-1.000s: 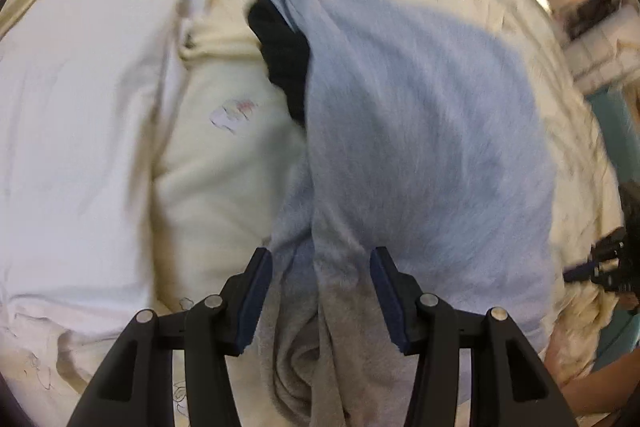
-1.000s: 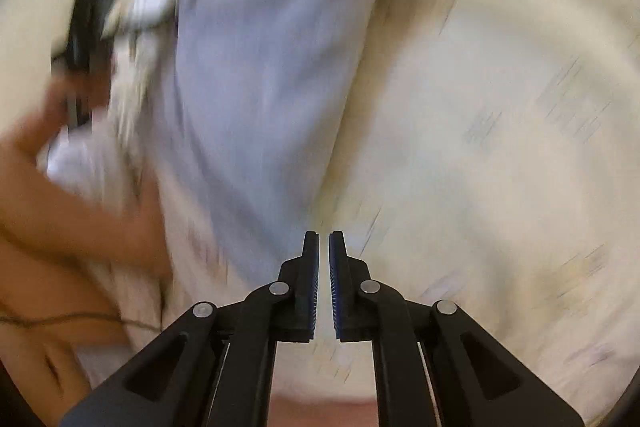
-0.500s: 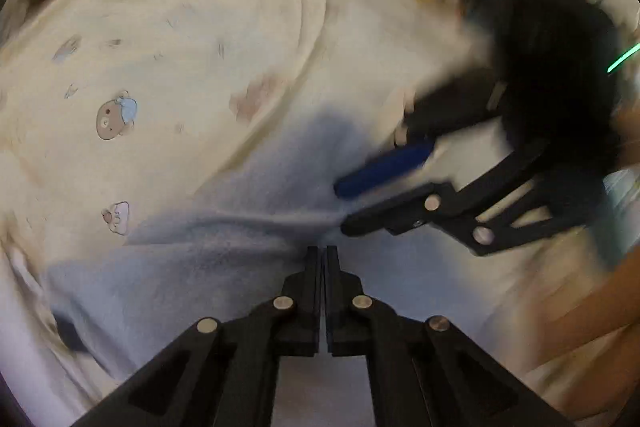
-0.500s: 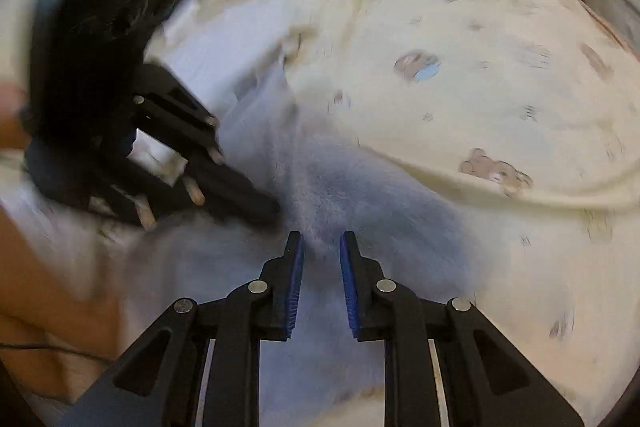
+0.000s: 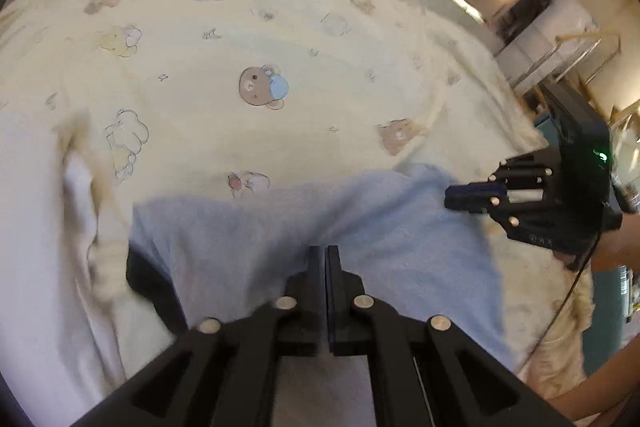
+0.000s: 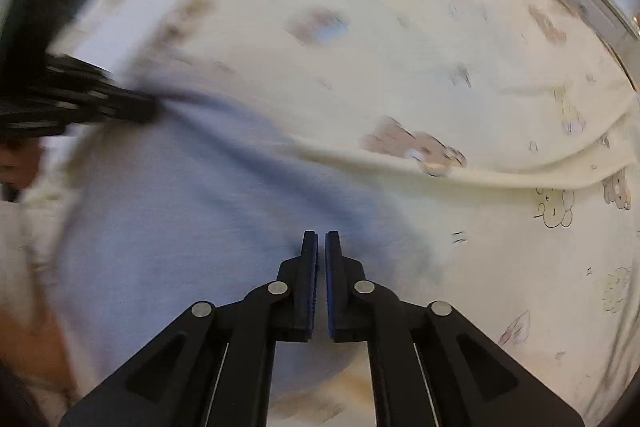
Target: Fold clothes
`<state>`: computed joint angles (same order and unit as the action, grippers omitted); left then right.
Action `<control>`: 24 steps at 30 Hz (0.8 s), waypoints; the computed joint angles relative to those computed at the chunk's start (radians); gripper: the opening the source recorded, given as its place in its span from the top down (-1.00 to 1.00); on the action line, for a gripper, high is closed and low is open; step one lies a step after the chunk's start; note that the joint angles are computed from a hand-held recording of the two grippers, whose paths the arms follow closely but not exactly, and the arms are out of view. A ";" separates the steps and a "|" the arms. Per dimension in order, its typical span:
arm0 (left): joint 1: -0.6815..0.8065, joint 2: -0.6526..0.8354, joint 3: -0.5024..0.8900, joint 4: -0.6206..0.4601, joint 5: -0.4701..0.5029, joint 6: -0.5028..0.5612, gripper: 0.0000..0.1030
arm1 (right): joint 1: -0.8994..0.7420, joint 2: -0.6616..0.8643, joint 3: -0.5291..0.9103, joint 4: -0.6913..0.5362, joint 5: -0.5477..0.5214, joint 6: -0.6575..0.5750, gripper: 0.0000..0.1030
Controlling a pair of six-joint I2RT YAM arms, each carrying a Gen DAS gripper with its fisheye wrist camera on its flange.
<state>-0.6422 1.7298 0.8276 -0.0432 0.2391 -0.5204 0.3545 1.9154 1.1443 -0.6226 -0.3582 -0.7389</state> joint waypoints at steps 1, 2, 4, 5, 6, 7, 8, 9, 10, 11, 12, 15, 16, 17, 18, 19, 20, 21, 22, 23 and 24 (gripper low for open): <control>-0.021 -0.038 -0.045 0.046 0.030 -0.007 0.78 | -0.014 -0.049 -0.026 -0.044 -0.060 -0.039 0.83; -0.070 -0.053 -0.056 0.043 0.012 0.016 0.78 | -0.028 -0.067 -0.030 -0.104 -0.100 -0.090 0.83; -0.154 0.019 -0.017 -0.031 -0.072 0.011 0.78 | -0.026 -0.097 -0.100 -0.139 -0.083 -0.174 0.84; -0.184 0.053 -0.003 -0.057 -0.098 0.004 0.78 | -0.013 -0.096 -0.147 -0.109 -0.026 -0.196 0.85; -0.168 0.059 -0.039 -0.024 -0.066 -0.001 0.78 | -0.003 -0.075 -0.185 -0.065 0.049 -0.212 0.86; -0.152 0.068 -0.074 0.009 -0.033 -0.005 0.83 | 0.007 -0.050 -0.221 -0.017 0.125 -0.226 0.89; -0.137 0.068 -0.109 0.034 -0.010 -0.002 0.89 | 0.005 -0.023 -0.246 0.019 0.182 -0.241 0.90; -0.130 0.025 -0.149 0.021 -0.025 0.024 0.91 | -0.046 0.001 -0.238 0.006 0.180 -0.273 0.90; -0.119 -0.012 -0.193 0.016 -0.036 0.034 0.91 | -0.094 0.022 -0.224 -0.015 0.182 -0.296 0.90; -0.103 -0.093 -0.250 -0.019 -0.053 0.021 0.91 | -0.135 0.032 -0.202 -0.052 0.190 -0.294 0.90; -0.082 -0.188 -0.314 -0.046 -0.038 -0.017 0.91 | -0.176 0.041 -0.177 -0.093 0.192 -0.290 0.89; -0.040 -0.412 -0.443 -0.122 -0.005 -0.121 0.51 | -0.317 0.063 -0.085 -0.260 0.101 -0.282 0.82; -0.048 -0.436 -0.467 -0.112 -0.006 -0.161 0.38 | -0.360 0.078 -0.051 -0.320 0.056 -0.282 0.82; -0.057 -0.462 -0.492 -0.102 -0.008 -0.202 0.21 | -0.400 0.106 -0.017 -0.372 0.006 -0.272 0.76; -0.061 -0.496 -0.523 -0.095 -0.006 -0.242 -0.25 | -0.434 0.136 0.017 -0.421 -0.036 -0.261 0.64; -0.047 -0.540 -0.566 -0.100 0.010 -0.281 -0.52 | -0.453 0.175 0.052 -0.463 -0.057 -0.250 0.36; -0.059 -0.534 -0.594 -0.051 0.022 -0.343 -0.53 | -0.471 0.216 0.084 -0.517 -0.076 -0.240 0.08; -0.061 -0.478 -0.626 0.058 0.067 -0.391 -0.53 | -0.491 0.218 0.080 -0.571 -0.090 -0.242 -0.13; -0.065 -0.414 -0.651 0.159 0.109 -0.438 -0.53 | -0.529 0.212 0.085 -0.634 -0.097 -0.272 -0.35; -0.077 -0.400 -0.674 0.200 0.129 -0.462 -0.53 | -0.554 0.210 0.085 -0.678 -0.107 -0.292 -0.38; -0.105 -0.406 -0.685 0.216 0.111 -0.478 -0.53 | -0.536 0.214 0.068 -0.659 -0.131 -0.282 -0.38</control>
<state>-0.7474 1.3234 0.1430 0.1725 0.3503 -0.9983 -0.1812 2.1291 1.2120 -1.2813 -0.4888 -1.0207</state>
